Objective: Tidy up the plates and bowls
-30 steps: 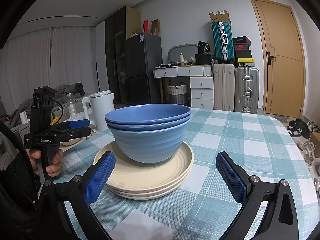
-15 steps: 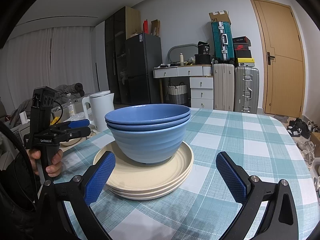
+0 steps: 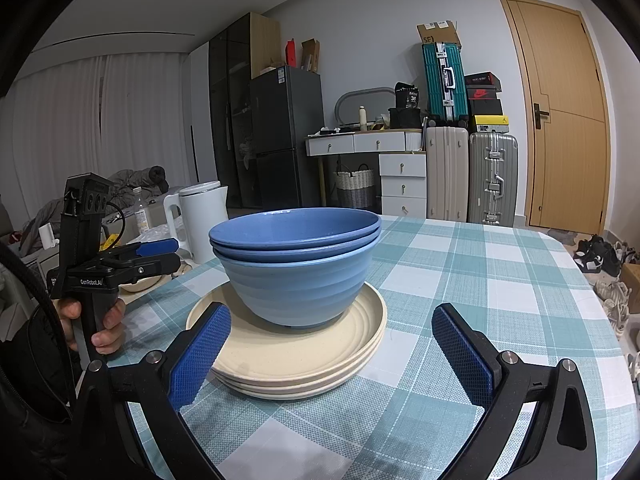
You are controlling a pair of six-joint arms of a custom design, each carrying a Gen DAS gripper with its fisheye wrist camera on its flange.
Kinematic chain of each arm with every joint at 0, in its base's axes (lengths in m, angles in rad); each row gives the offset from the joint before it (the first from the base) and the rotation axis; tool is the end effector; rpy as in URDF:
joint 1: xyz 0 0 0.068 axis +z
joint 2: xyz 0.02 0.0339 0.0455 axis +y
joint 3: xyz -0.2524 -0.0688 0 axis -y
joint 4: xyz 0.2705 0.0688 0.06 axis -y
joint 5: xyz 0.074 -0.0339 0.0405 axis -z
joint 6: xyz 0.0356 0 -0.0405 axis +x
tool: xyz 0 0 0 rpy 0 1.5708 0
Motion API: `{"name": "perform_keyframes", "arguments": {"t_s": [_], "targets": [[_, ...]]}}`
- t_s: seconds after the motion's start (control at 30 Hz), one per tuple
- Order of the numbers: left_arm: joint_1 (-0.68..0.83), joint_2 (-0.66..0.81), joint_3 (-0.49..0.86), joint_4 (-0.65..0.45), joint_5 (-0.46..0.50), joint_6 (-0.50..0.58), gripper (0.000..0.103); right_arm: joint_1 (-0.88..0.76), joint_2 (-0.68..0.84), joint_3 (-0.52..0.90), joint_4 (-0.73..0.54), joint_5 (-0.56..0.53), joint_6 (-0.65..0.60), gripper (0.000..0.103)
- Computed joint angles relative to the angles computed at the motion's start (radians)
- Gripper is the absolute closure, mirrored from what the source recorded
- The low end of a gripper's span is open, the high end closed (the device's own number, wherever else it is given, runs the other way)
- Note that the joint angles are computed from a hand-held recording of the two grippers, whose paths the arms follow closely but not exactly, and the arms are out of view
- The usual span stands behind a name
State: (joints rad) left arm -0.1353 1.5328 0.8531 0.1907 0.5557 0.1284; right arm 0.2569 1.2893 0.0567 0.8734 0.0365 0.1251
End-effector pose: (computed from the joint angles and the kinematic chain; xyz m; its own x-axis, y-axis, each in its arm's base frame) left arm 0.3448 -0.0659 0.1934 -0.3879 0.1626 -0.9073 0.6309 0.7644 -0.1327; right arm 0.1926 0.0493 0.0822 -0.3649 0.0331 -0.9305 -0.1767 0.9787 0.1041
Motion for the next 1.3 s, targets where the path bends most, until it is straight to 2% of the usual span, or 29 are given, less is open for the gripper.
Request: {"name": "perform_keyframes", "arguments": {"t_s": [1.3], "targets": [[0.001,-0.004,0.004,-0.007,-0.016,-0.006,0.001,-0.005,-0.002,0.001,-0.003,-0.004,0.000,0.001]]}}
